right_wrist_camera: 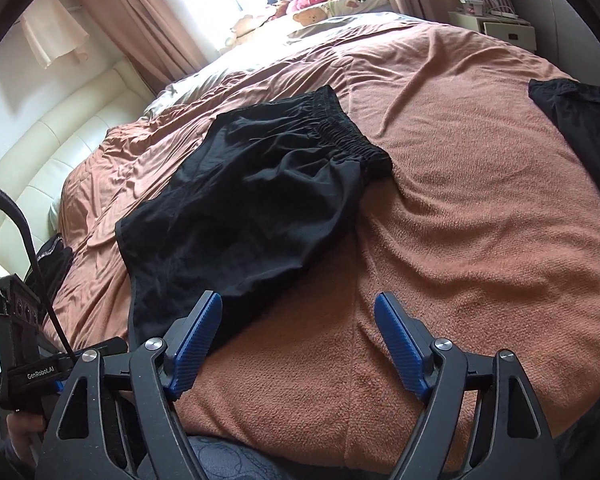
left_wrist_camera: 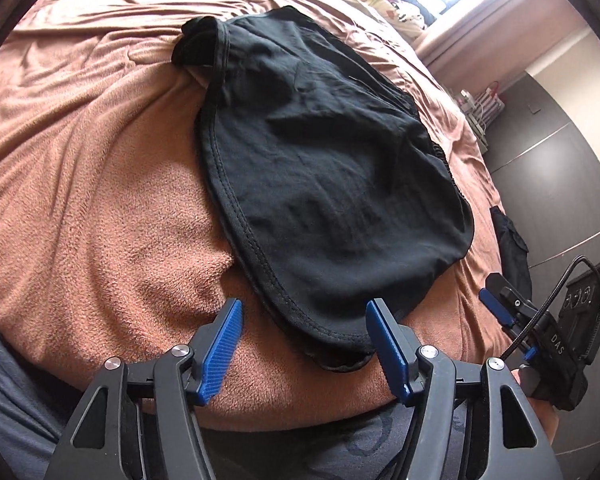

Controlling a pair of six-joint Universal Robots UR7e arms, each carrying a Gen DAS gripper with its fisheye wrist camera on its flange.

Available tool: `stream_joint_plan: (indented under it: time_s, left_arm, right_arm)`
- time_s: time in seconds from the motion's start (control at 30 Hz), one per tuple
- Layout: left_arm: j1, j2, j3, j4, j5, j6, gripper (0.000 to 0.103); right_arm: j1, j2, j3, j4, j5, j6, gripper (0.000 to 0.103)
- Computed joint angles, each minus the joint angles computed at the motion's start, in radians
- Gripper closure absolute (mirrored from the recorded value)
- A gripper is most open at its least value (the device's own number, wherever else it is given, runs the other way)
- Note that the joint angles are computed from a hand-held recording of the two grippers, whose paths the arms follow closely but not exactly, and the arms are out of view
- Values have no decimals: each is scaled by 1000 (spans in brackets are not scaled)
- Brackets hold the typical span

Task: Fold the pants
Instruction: 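Close the left gripper on the shorts hem while the right gripper grasps the waistband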

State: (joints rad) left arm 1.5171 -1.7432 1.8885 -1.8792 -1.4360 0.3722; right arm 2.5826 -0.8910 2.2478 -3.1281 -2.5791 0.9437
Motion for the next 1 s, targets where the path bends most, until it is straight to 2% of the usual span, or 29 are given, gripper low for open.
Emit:
stream_joint_plan:
  time_s: [0.23,0.3,0.43,0.6,0.67,0.77,0.8,0.83,0.9,1.0]
  left_arm:
    - [-2,-3,33,-48,-45,-21,38]
    - [-7,-8,45,-62,-46,-19,43]
    - [-8,-14,52,-74,-47,-32,65]
    - [4,-20,45,-40,-79,-46,84]
    - [0,-28,52,-43,-83,-36,95]
    - [-9,-41,58,-59,-94,-31,97]
    - [-13,-45,56,-63,-99,-30,97]
    - [-17,-48,52,-67,-104,-26,98]
    - [-30,-57,48,-80,-111,-19,98]
    - [-50,-63,38,-98,-127,-21,98]
  right_arm:
    - [-52,29,19,-149,44,-88,26]
    - [-69,38,22,-199,50,-124,26]
    - [-106,48,24,-282,67,-191,32]
    - [-135,69,20,-386,64,-256,32]
    - [-144,78,18,-422,61,-271,33]
    - [-166,92,21,-496,83,-296,50]
    - [-174,95,23,-521,98,-305,61]
    - [-180,94,28,-533,112,-304,75]
    - [-180,92,36,-545,112,-286,89]
    - [-164,101,38,-606,107,-291,96]
